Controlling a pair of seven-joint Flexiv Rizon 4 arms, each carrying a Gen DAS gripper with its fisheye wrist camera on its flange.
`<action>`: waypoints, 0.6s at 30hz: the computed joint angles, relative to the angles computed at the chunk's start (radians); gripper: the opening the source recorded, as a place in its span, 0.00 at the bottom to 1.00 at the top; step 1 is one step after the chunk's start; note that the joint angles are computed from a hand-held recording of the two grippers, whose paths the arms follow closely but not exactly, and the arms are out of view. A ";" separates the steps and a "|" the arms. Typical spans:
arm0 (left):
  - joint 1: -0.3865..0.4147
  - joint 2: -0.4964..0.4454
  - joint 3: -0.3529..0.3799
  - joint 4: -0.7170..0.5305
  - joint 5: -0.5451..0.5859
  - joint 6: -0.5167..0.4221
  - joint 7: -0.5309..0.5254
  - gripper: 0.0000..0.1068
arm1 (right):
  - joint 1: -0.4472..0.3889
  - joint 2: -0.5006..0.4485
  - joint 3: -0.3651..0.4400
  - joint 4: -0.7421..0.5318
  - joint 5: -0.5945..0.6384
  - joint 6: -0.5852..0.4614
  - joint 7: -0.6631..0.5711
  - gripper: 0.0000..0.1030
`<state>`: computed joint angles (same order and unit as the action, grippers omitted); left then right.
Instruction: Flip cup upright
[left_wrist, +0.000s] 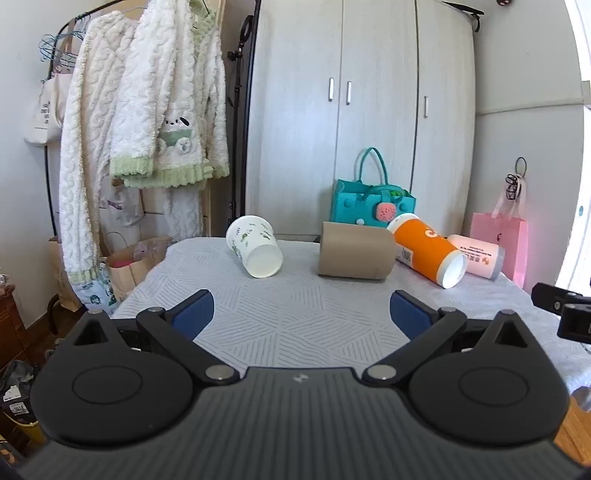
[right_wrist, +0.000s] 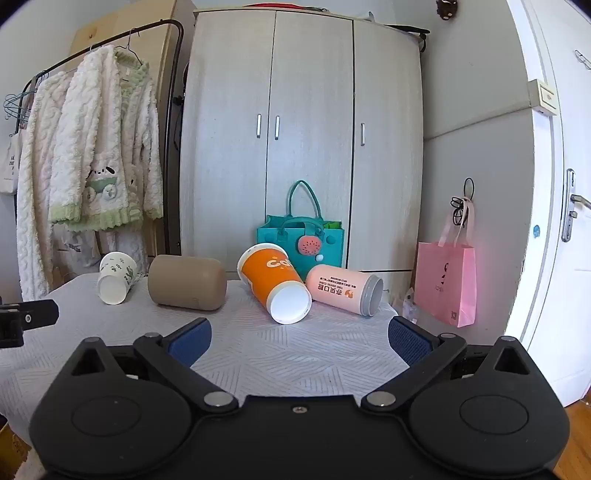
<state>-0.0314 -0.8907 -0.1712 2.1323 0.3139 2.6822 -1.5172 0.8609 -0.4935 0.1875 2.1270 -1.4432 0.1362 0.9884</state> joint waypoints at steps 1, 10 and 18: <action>-0.012 0.000 0.006 0.003 -0.020 0.005 0.008 0.96 | 0.003 -0.002 -0.002 0.000 -0.004 -0.008 0.004 1.00; 0.031 -0.013 -0.006 -0.010 0.036 0.006 -0.028 0.96 | 0.002 -0.005 -0.001 -0.002 -0.005 -0.001 0.008 1.00; 0.046 -0.018 -0.009 -0.022 0.078 -0.006 -0.036 0.96 | 0.008 0.001 0.004 -0.002 0.009 -0.008 0.004 1.00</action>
<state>0.0146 -0.9082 -0.1807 2.1102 0.3923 2.6765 -1.5532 0.8685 -0.4925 0.1914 2.1254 -1.4340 0.1282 0.9925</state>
